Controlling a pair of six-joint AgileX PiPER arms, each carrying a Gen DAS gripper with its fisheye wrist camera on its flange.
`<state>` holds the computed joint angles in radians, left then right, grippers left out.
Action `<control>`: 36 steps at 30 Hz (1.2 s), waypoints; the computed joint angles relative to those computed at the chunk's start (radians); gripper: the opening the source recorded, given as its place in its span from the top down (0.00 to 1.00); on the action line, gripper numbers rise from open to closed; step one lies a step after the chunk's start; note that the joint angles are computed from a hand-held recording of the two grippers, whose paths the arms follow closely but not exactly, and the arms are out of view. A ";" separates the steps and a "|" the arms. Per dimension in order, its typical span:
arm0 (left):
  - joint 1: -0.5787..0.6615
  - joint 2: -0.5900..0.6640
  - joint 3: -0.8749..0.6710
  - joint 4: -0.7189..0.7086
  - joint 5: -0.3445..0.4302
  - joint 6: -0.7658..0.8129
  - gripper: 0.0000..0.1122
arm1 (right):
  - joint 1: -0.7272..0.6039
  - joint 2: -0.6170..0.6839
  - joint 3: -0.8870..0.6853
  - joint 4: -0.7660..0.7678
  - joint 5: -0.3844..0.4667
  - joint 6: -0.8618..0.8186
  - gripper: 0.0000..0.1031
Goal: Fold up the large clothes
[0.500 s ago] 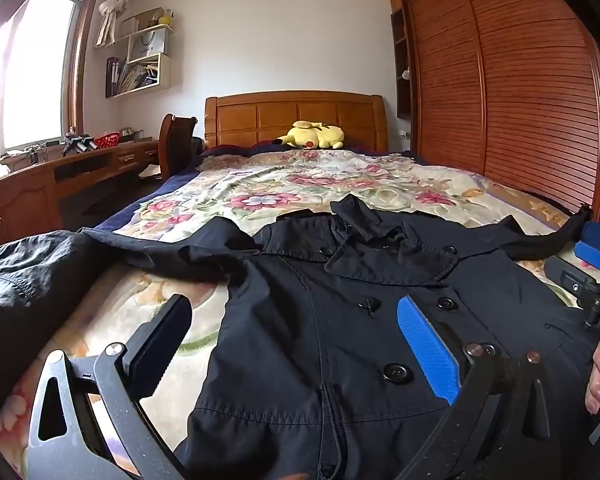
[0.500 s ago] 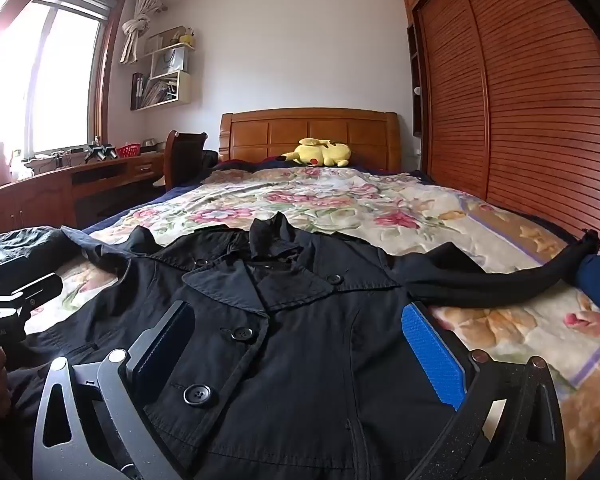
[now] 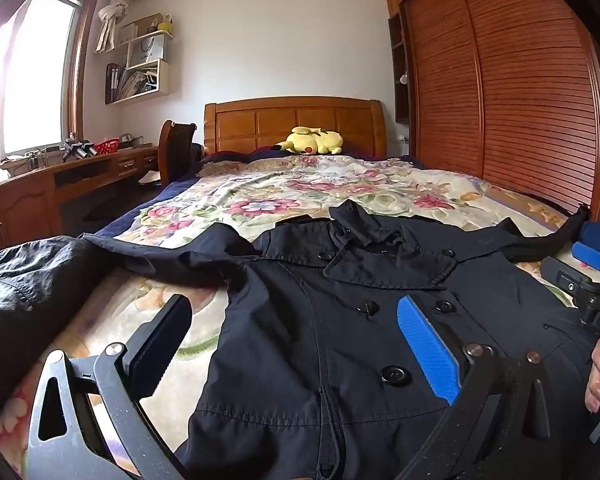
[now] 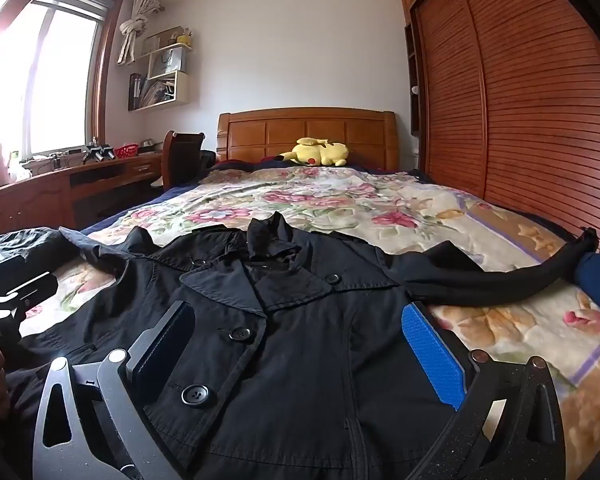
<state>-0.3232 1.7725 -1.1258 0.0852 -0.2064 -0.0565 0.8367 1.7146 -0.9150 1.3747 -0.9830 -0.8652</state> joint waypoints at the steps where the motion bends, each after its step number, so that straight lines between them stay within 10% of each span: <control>1: -0.001 -0.002 0.001 -0.003 -0.002 0.004 0.08 | 0.000 0.001 -0.001 0.000 0.001 0.000 0.00; 36: 0.000 -0.008 0.013 -0.019 -0.028 0.022 0.08 | -0.007 0.004 0.001 -0.010 0.002 0.011 0.00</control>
